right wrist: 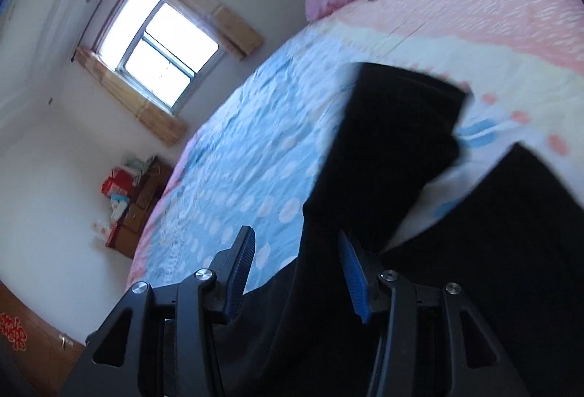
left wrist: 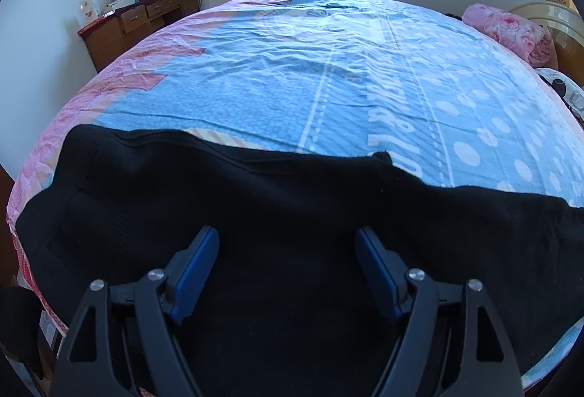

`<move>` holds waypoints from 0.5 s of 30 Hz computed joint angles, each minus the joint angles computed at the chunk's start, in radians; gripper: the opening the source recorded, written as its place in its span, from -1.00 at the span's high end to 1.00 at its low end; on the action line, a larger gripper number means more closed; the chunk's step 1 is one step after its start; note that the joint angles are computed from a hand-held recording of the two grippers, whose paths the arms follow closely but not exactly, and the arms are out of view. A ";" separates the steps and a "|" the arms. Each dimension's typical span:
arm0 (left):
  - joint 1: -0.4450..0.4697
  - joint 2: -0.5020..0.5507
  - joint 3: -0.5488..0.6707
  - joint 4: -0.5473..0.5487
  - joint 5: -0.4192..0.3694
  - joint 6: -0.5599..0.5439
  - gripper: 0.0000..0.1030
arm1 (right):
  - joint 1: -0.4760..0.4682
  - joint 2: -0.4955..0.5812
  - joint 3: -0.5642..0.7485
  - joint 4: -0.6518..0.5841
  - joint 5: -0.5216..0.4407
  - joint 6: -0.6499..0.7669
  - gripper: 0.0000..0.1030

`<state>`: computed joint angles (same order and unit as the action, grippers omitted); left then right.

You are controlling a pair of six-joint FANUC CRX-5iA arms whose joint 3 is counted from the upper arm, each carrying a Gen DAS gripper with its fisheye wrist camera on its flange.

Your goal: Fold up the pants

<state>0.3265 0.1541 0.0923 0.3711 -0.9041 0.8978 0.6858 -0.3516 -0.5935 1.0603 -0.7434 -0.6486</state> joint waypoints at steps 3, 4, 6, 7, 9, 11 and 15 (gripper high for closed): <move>0.000 0.001 0.001 0.004 -0.004 -0.003 -0.54 | -0.016 0.038 0.035 -0.035 -0.004 0.077 0.05; 0.000 0.002 0.003 0.004 -0.006 -0.003 -0.54 | -0.013 0.043 0.048 -0.052 -0.011 0.102 0.05; 0.000 0.006 0.009 0.003 -0.012 -0.001 -0.55 | 0.001 0.031 0.048 -0.044 -0.034 0.095 0.05; 0.000 0.007 0.012 0.002 -0.016 0.001 -0.55 | 0.017 0.021 0.039 -0.013 -0.066 0.075 0.05; 0.000 0.010 0.015 0.003 -0.021 0.000 -0.56 | 0.034 0.001 0.030 0.026 -0.126 0.074 0.05; 0.000 0.010 0.015 0.003 -0.020 0.001 -0.56 | 0.043 -0.007 0.045 0.037 -0.200 0.118 0.05; -0.006 0.004 0.007 -0.005 -0.005 0.007 -0.57 | 0.001 0.026 0.114 -0.034 -0.217 0.287 0.05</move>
<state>0.3209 0.1582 0.0992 0.3666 -0.9086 0.9050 0.6868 -0.3252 -0.4794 1.0259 -0.9600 -0.3618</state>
